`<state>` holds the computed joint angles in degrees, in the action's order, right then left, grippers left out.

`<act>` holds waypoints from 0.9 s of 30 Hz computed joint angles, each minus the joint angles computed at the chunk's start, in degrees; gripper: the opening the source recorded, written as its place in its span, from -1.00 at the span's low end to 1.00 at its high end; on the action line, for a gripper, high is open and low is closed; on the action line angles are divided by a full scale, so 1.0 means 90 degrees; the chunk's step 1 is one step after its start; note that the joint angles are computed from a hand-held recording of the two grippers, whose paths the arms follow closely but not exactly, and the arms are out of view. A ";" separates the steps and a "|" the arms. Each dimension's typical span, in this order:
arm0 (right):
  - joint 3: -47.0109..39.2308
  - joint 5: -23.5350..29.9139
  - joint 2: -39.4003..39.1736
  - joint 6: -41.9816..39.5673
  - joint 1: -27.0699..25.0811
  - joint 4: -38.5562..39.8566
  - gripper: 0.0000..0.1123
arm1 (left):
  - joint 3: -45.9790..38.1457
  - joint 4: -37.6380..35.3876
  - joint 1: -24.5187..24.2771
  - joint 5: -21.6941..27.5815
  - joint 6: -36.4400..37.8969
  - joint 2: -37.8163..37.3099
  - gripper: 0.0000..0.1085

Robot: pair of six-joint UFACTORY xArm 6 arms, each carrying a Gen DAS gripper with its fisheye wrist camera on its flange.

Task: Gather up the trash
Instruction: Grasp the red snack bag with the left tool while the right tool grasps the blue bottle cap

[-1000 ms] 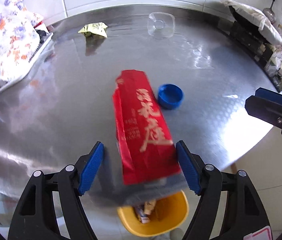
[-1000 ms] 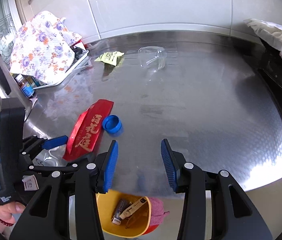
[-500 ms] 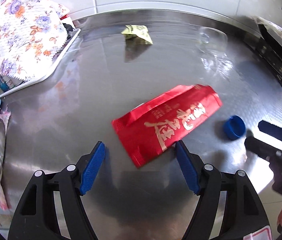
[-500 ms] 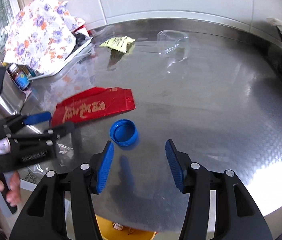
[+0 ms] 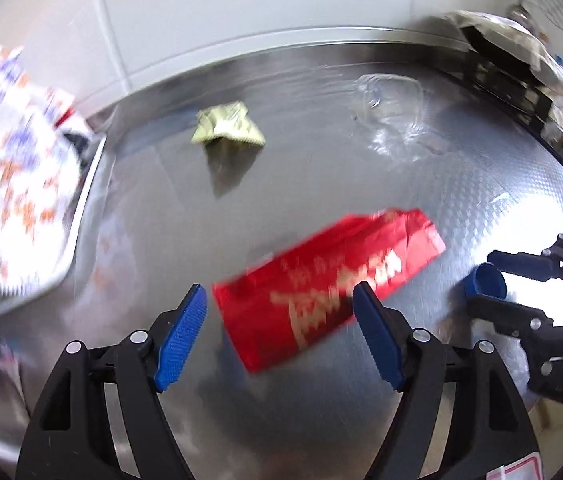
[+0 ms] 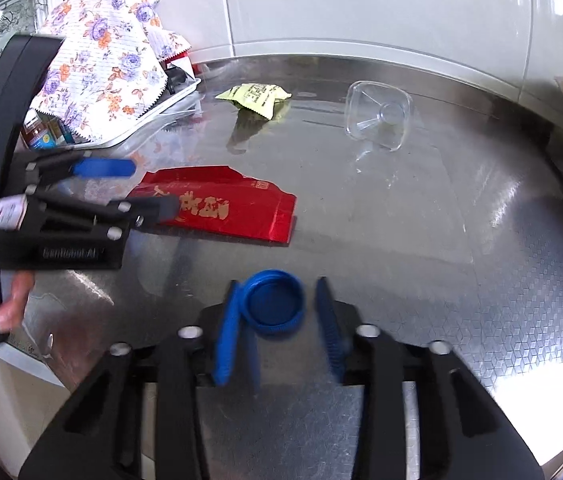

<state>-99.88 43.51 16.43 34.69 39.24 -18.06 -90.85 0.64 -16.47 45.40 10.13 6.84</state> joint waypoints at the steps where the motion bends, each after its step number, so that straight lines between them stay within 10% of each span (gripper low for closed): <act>1: -0.0009 -0.0006 -0.0001 -0.0035 -0.0022 0.0110 -0.42 | -0.0212 -0.0182 0.0014 0.0103 0.0250 0.0129 0.40; 12: 0.0508 -0.0108 -0.0456 0.0100 -0.0138 0.0410 -0.43 | -0.2708 -0.1676 0.0202 0.2429 0.2281 0.1630 0.16; 21: 0.0854 -0.0262 -0.0770 0.0218 -0.0201 0.0331 -0.43 | -0.0700 -0.1700 0.0015 0.1925 0.2606 0.0185 -0.15; 27: 0.1188 -0.0323 -0.1065 0.0434 -0.0232 0.0198 -0.43 | -0.0100 -0.1720 -0.0009 0.1450 0.1666 -0.0247 -0.96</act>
<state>-89.19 40.60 6.85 38.59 37.15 -16.28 -91.75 -14.83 -16.55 58.45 25.12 4.62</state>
